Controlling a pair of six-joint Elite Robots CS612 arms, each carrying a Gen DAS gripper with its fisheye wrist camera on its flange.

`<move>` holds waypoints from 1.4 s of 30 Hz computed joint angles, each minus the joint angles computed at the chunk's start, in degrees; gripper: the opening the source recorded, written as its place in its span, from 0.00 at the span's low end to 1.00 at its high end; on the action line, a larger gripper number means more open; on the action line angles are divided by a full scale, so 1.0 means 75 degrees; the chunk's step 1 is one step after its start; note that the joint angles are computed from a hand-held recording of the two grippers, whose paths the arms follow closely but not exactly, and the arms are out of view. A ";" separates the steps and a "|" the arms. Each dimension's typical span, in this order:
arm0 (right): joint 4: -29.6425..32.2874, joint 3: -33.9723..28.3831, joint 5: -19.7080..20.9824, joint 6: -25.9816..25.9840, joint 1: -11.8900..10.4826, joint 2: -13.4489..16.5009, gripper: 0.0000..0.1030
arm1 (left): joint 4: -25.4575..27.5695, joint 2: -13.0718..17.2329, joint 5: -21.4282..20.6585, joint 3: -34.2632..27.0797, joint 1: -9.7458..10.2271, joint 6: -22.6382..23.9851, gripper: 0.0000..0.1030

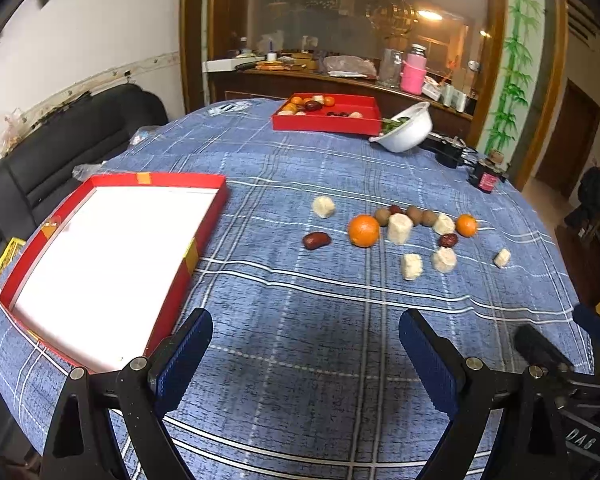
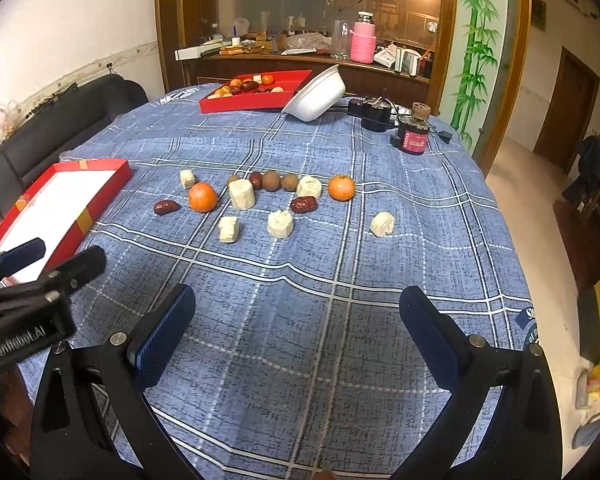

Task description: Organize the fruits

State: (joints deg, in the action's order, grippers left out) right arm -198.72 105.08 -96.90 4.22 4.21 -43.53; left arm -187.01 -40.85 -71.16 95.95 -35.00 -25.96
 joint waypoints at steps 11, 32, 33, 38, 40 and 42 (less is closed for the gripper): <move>0.0591 -0.0110 0.1110 0.0558 -0.0586 0.0092 0.93 | 0.0435 0.0318 -0.0698 -0.0478 0.0136 0.0227 0.91; 0.2501 -0.2018 0.1388 -0.0287 -0.0373 0.0870 0.24 | 0.0781 0.0748 -0.1538 -0.1288 0.0213 0.1011 0.63; 0.2300 -0.1870 0.1416 -0.0225 -0.0409 0.0800 0.24 | 0.0885 0.0788 -0.1561 -0.1399 0.0190 0.1039 0.60; 0.1247 -0.1211 0.1675 0.0269 -0.0651 0.0548 0.24 | 0.1647 0.1107 -0.1861 -0.2190 0.0028 0.1392 0.53; 0.0853 -0.1063 0.1796 0.0485 -0.0735 0.0543 0.24 | 0.1748 0.1227 -0.1712 -0.2438 -0.0040 0.1441 0.52; 0.0699 -0.1015 0.1936 0.0592 -0.0802 0.0549 0.24 | 0.2084 0.1372 -0.1573 -0.2765 -0.0075 0.1412 0.19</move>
State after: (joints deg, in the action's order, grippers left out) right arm -193.48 97.47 -82.38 8.66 -1.80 -39.41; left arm -171.38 -30.56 -82.96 75.21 -35.56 -15.37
